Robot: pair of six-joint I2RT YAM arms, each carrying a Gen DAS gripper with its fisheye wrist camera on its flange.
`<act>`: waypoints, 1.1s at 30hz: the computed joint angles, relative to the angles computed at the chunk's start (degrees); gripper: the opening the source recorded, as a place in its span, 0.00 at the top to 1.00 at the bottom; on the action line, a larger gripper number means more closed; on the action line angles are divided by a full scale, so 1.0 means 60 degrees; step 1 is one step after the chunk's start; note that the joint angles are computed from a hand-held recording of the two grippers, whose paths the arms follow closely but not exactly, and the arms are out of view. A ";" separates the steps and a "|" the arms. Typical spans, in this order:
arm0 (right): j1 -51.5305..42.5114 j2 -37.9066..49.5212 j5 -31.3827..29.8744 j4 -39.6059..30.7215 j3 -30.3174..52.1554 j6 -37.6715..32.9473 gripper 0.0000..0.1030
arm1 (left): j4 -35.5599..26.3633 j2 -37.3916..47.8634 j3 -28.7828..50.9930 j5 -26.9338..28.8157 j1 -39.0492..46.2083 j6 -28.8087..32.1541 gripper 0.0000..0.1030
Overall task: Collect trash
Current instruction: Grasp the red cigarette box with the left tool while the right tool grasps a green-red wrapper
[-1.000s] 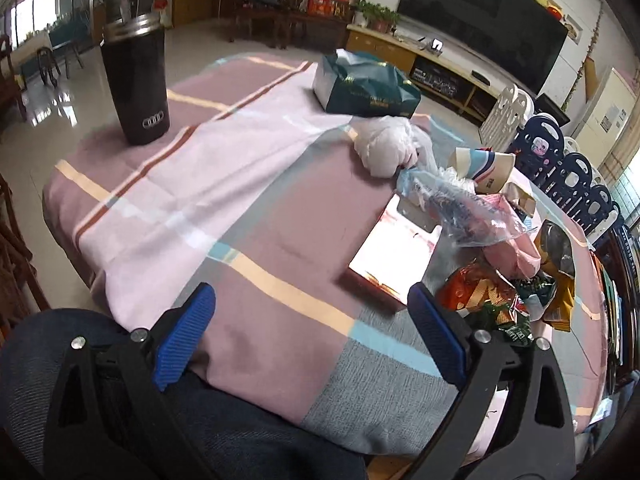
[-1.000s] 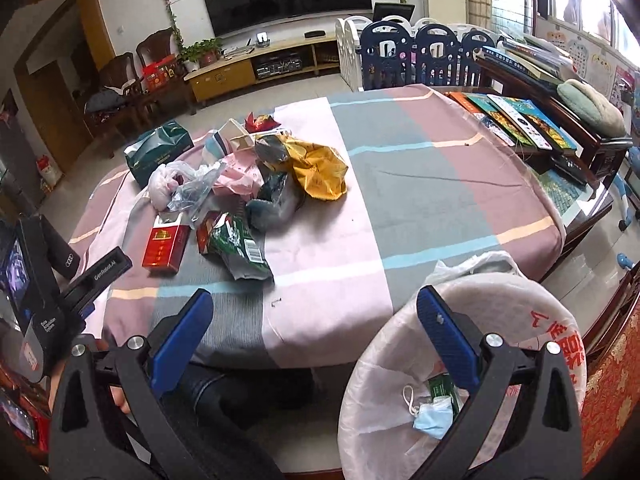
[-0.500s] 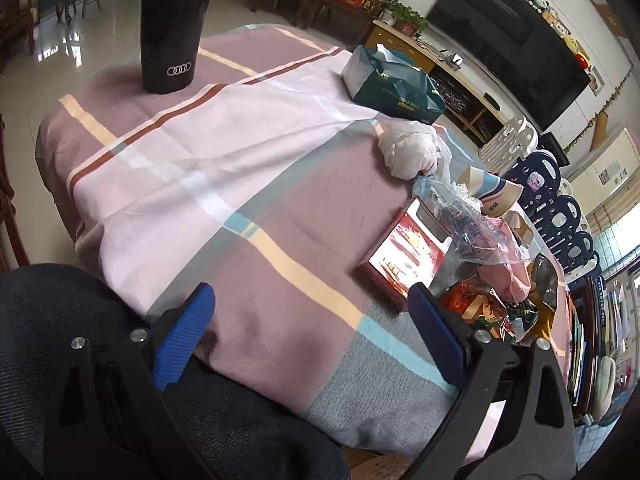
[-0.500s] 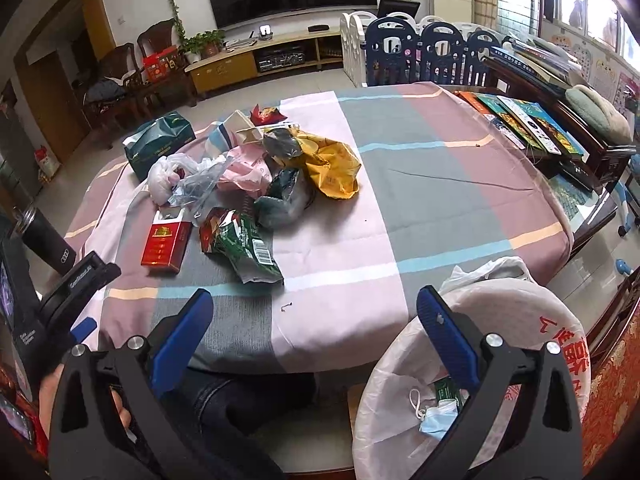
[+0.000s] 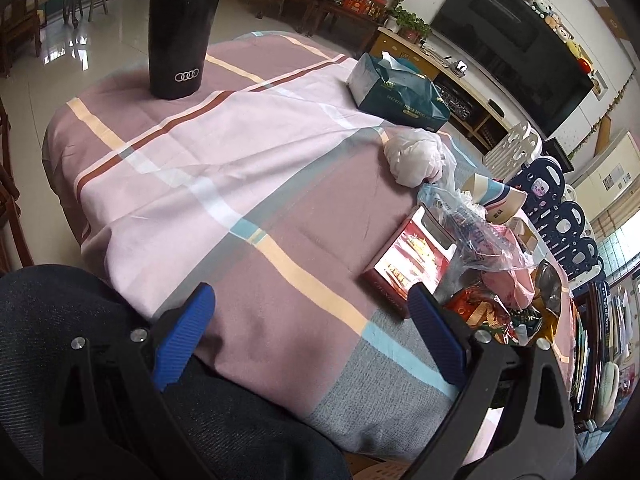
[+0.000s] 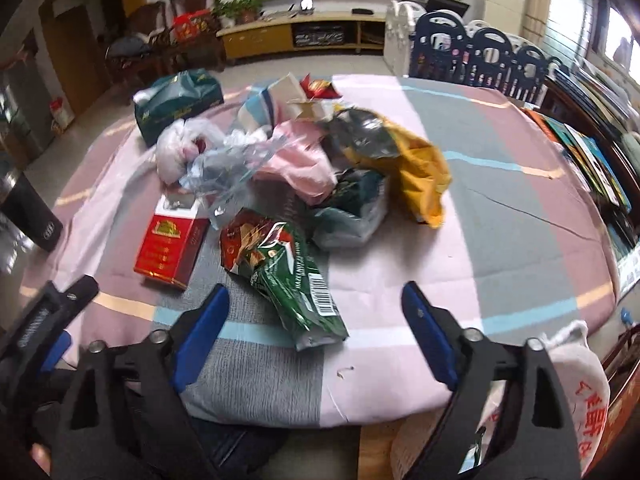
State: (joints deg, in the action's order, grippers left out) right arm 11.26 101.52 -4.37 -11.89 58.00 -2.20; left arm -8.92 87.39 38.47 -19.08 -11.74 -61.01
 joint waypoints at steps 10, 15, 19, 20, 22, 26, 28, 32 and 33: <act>-0.0513 -0.0331 -0.1194 -0.0482 -0.0347 -0.0893 0.88 | -0.0016 0.0627 0.0626 -0.0527 -0.0116 0.0344 0.06; -0.1483 -0.1275 -0.1539 -0.0598 -0.1165 -0.1265 0.88 | -0.0021 0.2885 0.2948 -0.0863 -0.0562 0.3313 0.03; -0.2174 -0.1360 -0.1600 -0.0725 -0.1315 -0.1450 0.88 | -0.1293 0.4559 0.4813 -0.0607 -0.0542 0.4260 0.03; -0.2344 -0.1283 -0.1691 -0.0831 -0.1254 -0.1417 0.88 | -0.1388 0.4704 0.4949 -0.0537 -0.0477 0.4266 0.03; -0.2550 -0.1134 -0.1811 -0.0988 -0.1160 -0.1391 0.88 | -0.1349 0.4752 0.4922 -0.0194 -0.0251 0.4142 0.03; -0.2551 -0.1091 -0.1867 -0.1043 -0.1188 -0.1370 0.88 | -0.1268 0.4794 0.4784 0.0313 0.0179 0.3830 0.03; -0.2462 -0.1148 -0.1854 -0.1050 -0.1236 -0.1324 0.88 | -0.1107 0.4727 0.4665 0.0477 0.0274 0.3860 0.03; -0.2385 -0.1294 -0.1791 -0.1067 -0.1357 -0.1312 0.88 | -0.0712 0.4600 0.4381 0.0417 0.0224 0.3927 0.07; -0.2378 -0.1315 -0.1775 -0.1066 -0.1379 -0.1322 0.88 | -0.0636 0.4537 0.4304 0.0295 0.0204 0.3962 0.11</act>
State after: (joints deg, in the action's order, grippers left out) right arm -3.01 93.63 -15.02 -18.28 49.73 -10.13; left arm -12.74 114.61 64.29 -17.31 -10.52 -37.24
